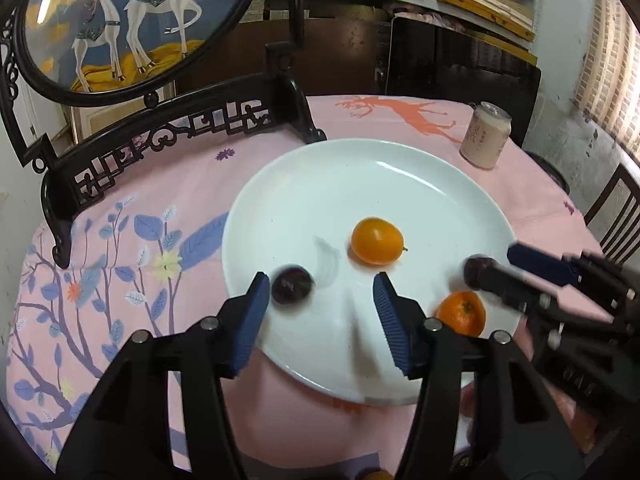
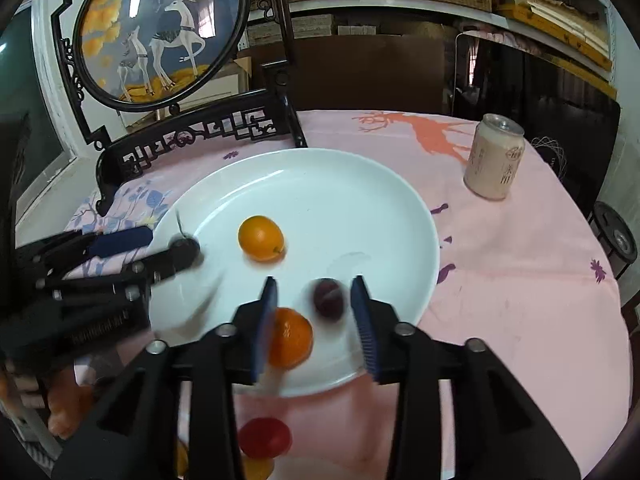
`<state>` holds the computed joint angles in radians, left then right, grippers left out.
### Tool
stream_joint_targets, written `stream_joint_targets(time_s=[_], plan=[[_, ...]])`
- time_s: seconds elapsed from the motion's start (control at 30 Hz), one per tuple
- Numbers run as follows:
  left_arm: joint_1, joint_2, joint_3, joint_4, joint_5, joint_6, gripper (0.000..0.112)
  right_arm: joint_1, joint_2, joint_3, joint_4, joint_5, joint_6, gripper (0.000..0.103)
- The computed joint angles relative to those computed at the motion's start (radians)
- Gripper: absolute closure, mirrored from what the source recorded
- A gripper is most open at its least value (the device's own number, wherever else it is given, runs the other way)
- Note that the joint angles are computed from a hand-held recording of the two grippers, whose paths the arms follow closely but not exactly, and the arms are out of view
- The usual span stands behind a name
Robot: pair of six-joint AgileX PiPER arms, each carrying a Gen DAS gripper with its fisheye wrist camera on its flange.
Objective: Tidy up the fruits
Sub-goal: 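Carry both dark cherries over the white plate and open both tools, then grasp the large mandarin with the left tool while right grasps a red tomato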
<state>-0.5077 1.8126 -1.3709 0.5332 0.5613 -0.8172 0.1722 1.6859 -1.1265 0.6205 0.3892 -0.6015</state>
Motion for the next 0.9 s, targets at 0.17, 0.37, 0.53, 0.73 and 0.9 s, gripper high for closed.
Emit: stream_joint_targets(time_s=[0.17,0.37,0.53,0.73,0.9], plan=[[0.017,-0.034,0.017,-0.053,-0.031,0.035,0.048,-0.048,-0.066,0.065,0.154,-0.017,-0.161,0.050],[-0.022,-0.137,0.144,0.124,0.008,-0.124,0.047,-0.152,-0.179,0.173,0.399,0.068,-0.380,0.049],[-0.074,-0.326,0.372,0.278,0.045,-0.321,0.043,-0.262,-0.258,0.296,0.531,0.181,-0.489,0.049],[-0.256,-0.531,0.627,0.412,0.171,-0.540,0.034,-0.366,-0.334,0.412,0.578,0.269,-0.535,0.039],[-0.369,-0.590,0.719,0.402,0.173,-0.575,0.030,-0.441,-0.411,0.492,0.632,0.311,-0.597,0.023]])
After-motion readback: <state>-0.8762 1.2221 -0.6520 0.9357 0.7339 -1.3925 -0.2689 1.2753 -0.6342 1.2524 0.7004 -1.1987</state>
